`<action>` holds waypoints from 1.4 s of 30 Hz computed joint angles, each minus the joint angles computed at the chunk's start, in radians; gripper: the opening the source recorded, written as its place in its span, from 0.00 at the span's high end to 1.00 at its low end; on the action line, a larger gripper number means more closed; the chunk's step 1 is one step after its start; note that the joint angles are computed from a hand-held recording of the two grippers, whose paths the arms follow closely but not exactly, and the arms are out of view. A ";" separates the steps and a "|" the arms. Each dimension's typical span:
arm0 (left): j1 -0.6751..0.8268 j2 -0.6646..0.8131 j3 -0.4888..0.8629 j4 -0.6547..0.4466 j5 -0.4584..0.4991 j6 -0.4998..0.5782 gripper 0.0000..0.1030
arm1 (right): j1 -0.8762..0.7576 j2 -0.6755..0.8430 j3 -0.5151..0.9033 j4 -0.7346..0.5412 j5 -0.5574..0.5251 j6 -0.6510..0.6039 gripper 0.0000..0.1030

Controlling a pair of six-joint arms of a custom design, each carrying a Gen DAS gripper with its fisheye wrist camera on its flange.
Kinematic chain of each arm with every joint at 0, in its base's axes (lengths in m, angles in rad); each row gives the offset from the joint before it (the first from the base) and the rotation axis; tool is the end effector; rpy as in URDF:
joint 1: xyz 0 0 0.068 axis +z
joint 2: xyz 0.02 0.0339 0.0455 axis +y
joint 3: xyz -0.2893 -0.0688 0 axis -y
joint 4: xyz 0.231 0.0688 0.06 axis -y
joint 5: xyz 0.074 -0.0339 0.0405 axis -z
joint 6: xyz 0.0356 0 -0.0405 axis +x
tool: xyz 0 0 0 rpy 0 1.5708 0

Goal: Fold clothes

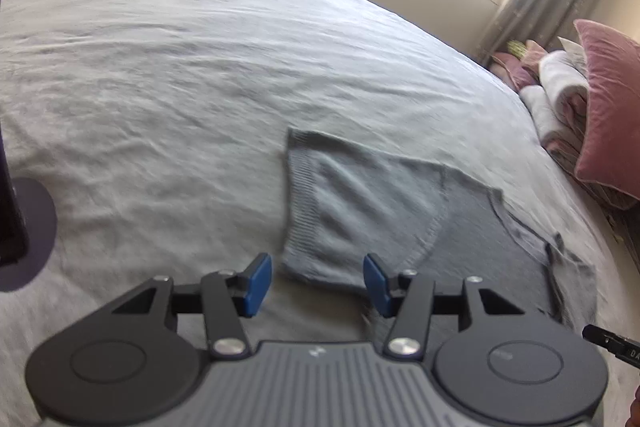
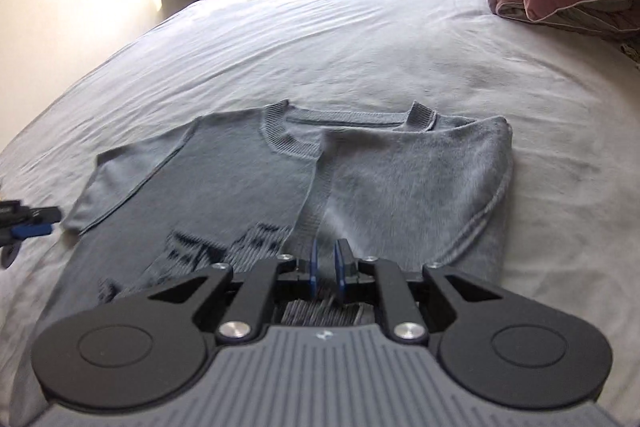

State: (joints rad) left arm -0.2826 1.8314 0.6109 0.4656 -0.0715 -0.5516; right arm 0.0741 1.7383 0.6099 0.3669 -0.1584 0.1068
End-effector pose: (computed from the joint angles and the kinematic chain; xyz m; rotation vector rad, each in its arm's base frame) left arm 0.2983 -0.0840 0.1216 -0.3507 2.3211 -0.3342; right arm 0.2991 0.0278 0.1404 -0.0412 2.3362 0.2749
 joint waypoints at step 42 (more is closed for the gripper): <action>-0.176 0.223 0.467 -0.118 0.041 0.050 0.96 | -0.115 0.434 0.160 0.521 -0.564 0.456 0.61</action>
State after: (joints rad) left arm -0.4588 2.0545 1.0780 0.3477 -0.0308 -0.5012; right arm -0.0407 2.1728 0.7698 0.8878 -0.7225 0.5631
